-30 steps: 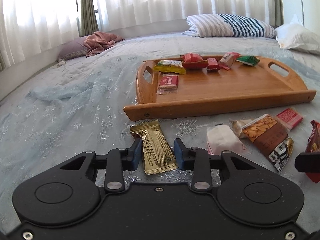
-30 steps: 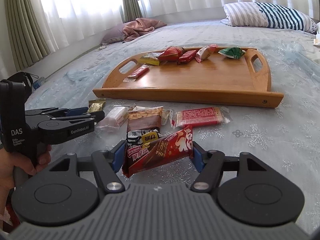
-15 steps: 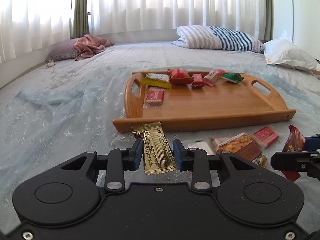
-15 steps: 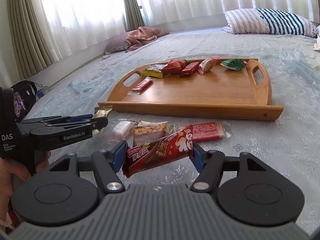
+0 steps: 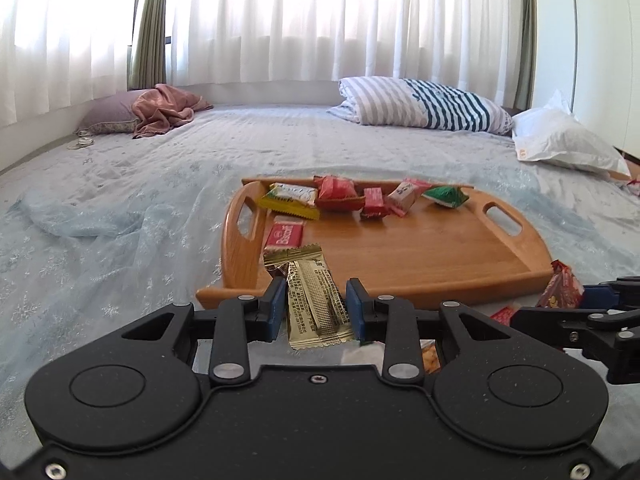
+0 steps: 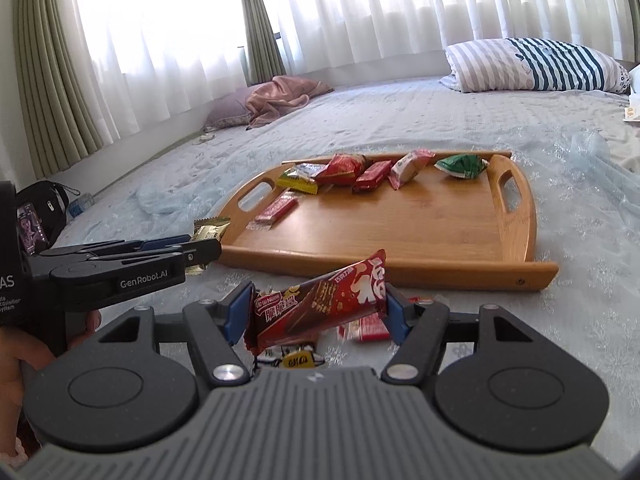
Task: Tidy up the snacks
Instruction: 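Lift both held snacks and carry them toward the wooden tray, then lower gold wrapper into tray with left tool while right tool lowers chocolate bar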
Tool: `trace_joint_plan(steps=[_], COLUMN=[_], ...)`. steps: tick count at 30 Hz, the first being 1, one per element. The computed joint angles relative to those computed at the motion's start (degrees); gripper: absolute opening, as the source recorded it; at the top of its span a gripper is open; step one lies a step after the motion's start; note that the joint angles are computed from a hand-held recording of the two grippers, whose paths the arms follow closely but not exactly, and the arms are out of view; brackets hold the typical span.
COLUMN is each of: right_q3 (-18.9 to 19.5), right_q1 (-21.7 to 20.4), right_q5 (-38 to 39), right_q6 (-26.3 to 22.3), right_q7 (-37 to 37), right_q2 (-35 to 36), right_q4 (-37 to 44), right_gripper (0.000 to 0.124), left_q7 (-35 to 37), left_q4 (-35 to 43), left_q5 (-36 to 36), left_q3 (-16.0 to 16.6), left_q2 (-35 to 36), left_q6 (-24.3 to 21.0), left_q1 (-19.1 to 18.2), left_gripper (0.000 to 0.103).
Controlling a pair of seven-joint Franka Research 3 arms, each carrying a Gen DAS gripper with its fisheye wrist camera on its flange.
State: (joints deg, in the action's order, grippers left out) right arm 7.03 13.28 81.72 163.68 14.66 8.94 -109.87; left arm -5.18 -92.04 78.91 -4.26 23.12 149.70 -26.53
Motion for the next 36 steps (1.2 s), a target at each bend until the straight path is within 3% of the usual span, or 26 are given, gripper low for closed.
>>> trace_joint_plan(steps=[6, 16, 19, 25, 30, 36], right_q3=[0.1, 2.0, 2.6, 3.5, 4.9, 4.5], right_q1=[-0.5, -2.3, -3.3, -4.3, -6.3, -6.1], right_q5=[-0.5, -5.3, -6.0, -10.0, -8.8, -11.2], right_q6=[-0.8, -0.1, -0.2, 0.5, -1.4, -0.4], right_q7=[1.3, 6.6, 7.7, 12.4, 13.3, 15.3], right_q2=[2.6, 8.4, 9.9, 12.7, 13.2, 13.6], right_q4=[3.6, 10.2, 12.1, 15.0, 14.9, 15.2], right_gripper=[0.069, 0.069, 0.069, 0.069, 0.069, 0.069], left_q7=[1.5, 5.4, 8.2, 14.7, 20.2, 27.0], left_q4=[3.6, 10.4, 12.6, 18.2, 23.3, 28.4], left_q5=[0.1, -5.9, -8.7, -12.3, -16.2, -23.4], left_q3=[0.6, 2.8, 3.6, 5.9, 6.7, 6.6], left_q2=[2.2, 7.7, 9.4, 12.8, 16.2, 20.0], left_q6=[0.0, 5.4, 7.1, 5.8, 5.4, 5.7], left_q1=[-0.4, 0.1, 0.2, -1.3, -1.9, -1.4], left_gripper=[0.031, 0.031, 0.031, 0.031, 0.031, 0.031])
